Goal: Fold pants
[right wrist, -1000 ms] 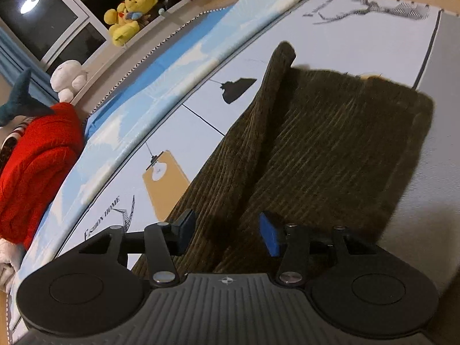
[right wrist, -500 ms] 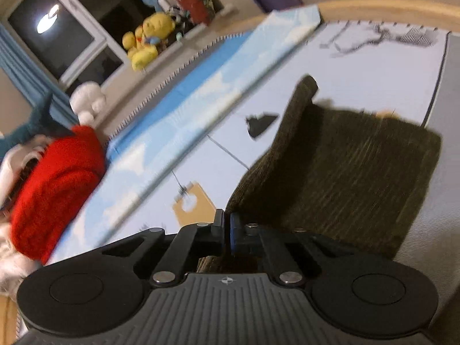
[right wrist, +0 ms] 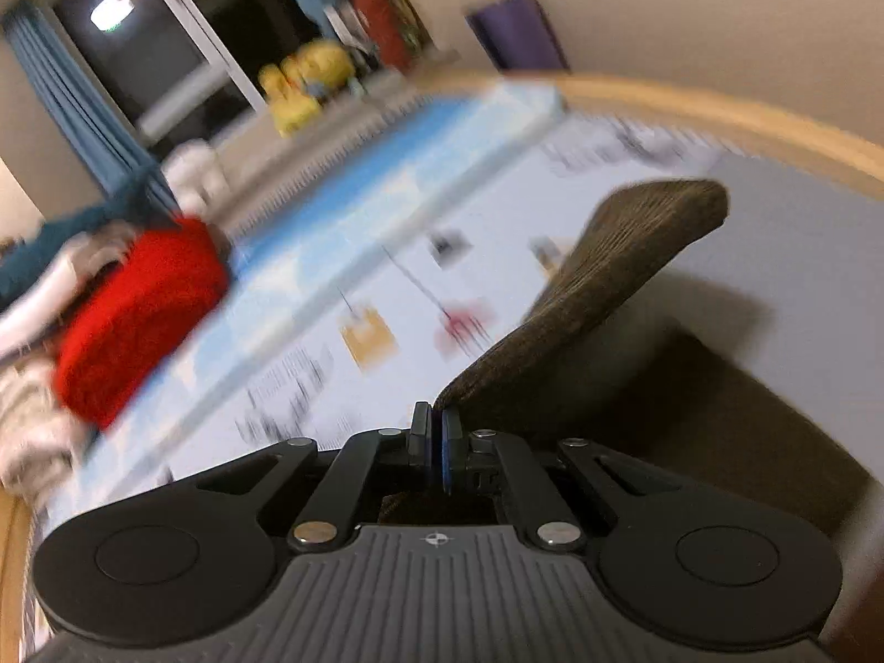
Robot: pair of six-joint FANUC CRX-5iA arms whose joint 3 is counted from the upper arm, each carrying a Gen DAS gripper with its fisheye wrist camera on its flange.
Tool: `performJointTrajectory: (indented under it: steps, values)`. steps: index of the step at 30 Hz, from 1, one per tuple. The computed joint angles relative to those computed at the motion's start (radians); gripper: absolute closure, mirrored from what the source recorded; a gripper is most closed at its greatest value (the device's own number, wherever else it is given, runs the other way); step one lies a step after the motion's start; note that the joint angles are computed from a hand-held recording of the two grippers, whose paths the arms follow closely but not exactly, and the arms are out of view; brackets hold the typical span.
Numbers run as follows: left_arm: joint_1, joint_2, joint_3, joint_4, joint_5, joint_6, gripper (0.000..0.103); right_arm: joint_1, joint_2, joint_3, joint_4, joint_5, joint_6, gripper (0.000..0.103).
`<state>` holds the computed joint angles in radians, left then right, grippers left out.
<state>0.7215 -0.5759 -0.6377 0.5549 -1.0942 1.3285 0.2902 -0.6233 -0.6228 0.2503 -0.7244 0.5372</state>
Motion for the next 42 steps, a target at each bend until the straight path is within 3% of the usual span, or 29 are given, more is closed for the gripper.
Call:
performJointTrajectory:
  steps: [2, 4, 5, 7, 10, 13, 15, 16, 17, 19, 22, 24, 26, 27, 28, 29, 31, 34, 36, 37, 40, 42]
  values:
    - [0.012, 0.01, 0.026, -0.073, -0.068, -0.02, 0.097, -0.037, -0.045, 0.022, -0.165, -0.178, 0.109, 0.101]
    - [-0.002, 0.054, 0.067, -0.157, -0.135, -0.018, 0.097, -0.17, -0.018, 0.062, -0.37, -0.334, 0.26, 0.1]
    - [-0.012, 0.085, 0.087, -0.195, -0.169, -0.013, 0.096, -0.226, -0.008, 0.067, -0.417, -0.373, 0.297, 0.1]
    - [-0.029, 0.144, 0.116, -0.243, -0.225, 0.029, 0.096, -0.314, -0.027, 0.039, -0.403, -0.36, 0.339, 0.098]
    - [-0.003, 0.155, 0.116, -0.232, -0.223, 0.065, 0.091, -0.43, -0.045, -0.006, -0.32, -0.297, 0.296, 0.096]
    - [0.023, 0.152, 0.107, -0.212, -0.222, 0.099, 0.087, -0.624, -0.008, 0.01, -0.431, -0.251, 0.339, 0.095]
    - [0.012, 0.164, 0.116, -0.227, -0.222, 0.133, 0.079, -0.718, 0.035, 0.036, -0.546, -0.232, 0.403, 0.09]
    - [0.005, 0.164, 0.116, -0.23, -0.218, 0.144, 0.075, -0.729, 0.049, 0.042, -0.571, -0.225, 0.413, 0.082]
    - [0.005, 0.164, 0.115, -0.228, -0.214, 0.143, 0.074, -0.732, 0.071, 0.048, -0.588, -0.212, 0.42, 0.072]
    - [0.001, 0.165, 0.118, -0.234, -0.208, 0.143, 0.071, -0.668, 0.06, 0.018, -0.535, -0.18, 0.348, 0.065]
    - [0.01, 0.167, 0.111, -0.231, -0.208, 0.136, 0.071, -0.637, 0.102, 0.025, -0.504, -0.15, 0.33, 0.064]
    - [0.001, 0.18, 0.116, -0.238, -0.206, 0.134, 0.071, -0.573, 0.125, 0.016, -0.394, -0.148, 0.253, 0.064]
    - [-0.015, 0.192, 0.123, -0.254, -0.202, 0.13, 0.072, -0.546, 0.142, 0.007, -0.349, -0.14, 0.209, 0.072]
    - [-0.021, 0.196, 0.124, -0.258, -0.199, 0.122, 0.072, -0.526, 0.144, 0.001, -0.311, -0.138, 0.179, 0.081]
    - [-0.027, 0.198, 0.127, -0.263, -0.197, 0.109, 0.08, -0.499, 0.136, -0.009, -0.264, -0.138, 0.152, 0.093]
    - [-0.033, 0.196, 0.128, -0.268, -0.19, 0.098, 0.09, -0.479, 0.124, -0.018, -0.234, -0.126, 0.142, 0.094]
    - [-0.026, 0.174, 0.114, -0.247, -0.174, 0.053, 0.096, -0.438, 0.075, -0.05, -0.158, -0.08, 0.082, 0.095]
    - [0.032, 0.104, 0.062, -0.142, -0.17, -0.072, 0.097, -0.381, -0.062, -0.148, 0.063, 0.008, -0.148, 0.096]
    - [0.048, 0.081, 0.049, -0.13, -0.181, -0.136, 0.097, -0.365, -0.068, -0.168, 0.146, -0.017, -0.202, 0.096]
    - [0.032, 0.096, 0.064, -0.171, -0.201, -0.142, 0.096, -0.367, -0.039, -0.155, 0.137, -0.049, -0.183, 0.096]
    - [-0.048, 0.162, 0.127, -0.331, -0.273, -0.112, 0.098, -0.443, 0.116, -0.045, -0.071, -0.184, -0.025, 0.095]
    - [-0.042, 0.151, 0.133, -0.353, -0.278, -0.118, 0.098, -0.456, 0.132, -0.037, -0.083, -0.193, -0.022, 0.093]
